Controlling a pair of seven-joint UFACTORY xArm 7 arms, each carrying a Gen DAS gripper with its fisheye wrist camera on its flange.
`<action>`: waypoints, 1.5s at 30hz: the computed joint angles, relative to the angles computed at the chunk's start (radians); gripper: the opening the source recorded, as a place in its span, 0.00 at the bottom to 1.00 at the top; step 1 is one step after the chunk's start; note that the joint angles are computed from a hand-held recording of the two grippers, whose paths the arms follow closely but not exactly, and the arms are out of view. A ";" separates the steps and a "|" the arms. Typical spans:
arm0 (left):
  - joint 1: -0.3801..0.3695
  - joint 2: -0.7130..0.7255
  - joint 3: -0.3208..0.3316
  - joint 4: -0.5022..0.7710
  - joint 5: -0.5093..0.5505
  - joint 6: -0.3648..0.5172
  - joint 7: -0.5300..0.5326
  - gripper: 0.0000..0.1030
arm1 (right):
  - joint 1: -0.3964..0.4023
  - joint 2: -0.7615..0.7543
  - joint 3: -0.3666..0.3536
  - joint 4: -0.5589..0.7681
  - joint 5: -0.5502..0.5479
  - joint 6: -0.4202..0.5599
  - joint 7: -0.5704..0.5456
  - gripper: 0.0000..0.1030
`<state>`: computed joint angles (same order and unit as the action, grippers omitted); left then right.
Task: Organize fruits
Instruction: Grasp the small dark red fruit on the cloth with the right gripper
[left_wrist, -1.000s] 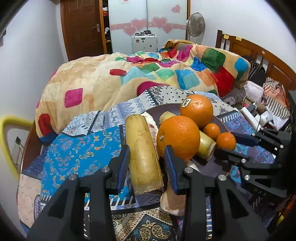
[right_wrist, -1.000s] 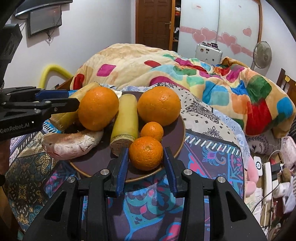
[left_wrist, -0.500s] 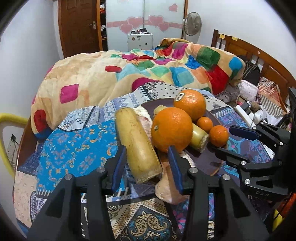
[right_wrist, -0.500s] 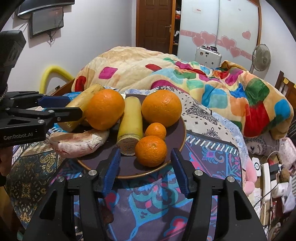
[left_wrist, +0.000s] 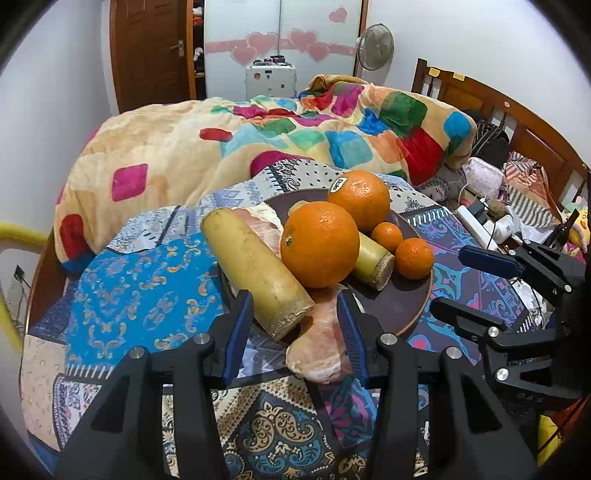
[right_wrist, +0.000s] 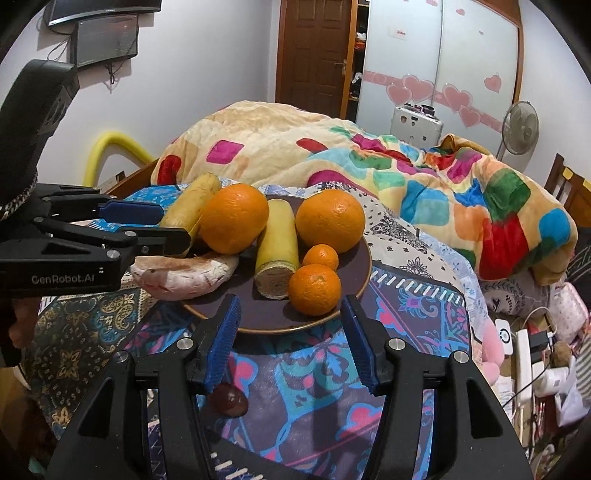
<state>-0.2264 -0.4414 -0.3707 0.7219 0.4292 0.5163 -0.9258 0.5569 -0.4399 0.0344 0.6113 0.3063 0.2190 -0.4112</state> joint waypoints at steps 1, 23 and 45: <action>0.007 -0.012 -0.012 -0.002 0.015 0.007 -0.012 0.45 | 0.001 -0.008 -0.001 -0.004 0.001 0.003 0.001 0.51; -0.026 -0.252 -0.089 -0.163 -0.047 0.079 -0.083 0.46 | 0.030 -0.123 -0.018 -0.117 0.021 0.134 -0.019 0.51; 0.017 -0.314 -0.115 -0.217 -0.023 0.002 -0.133 0.47 | 0.062 -0.035 -0.017 -0.010 0.146 0.104 -0.077 0.15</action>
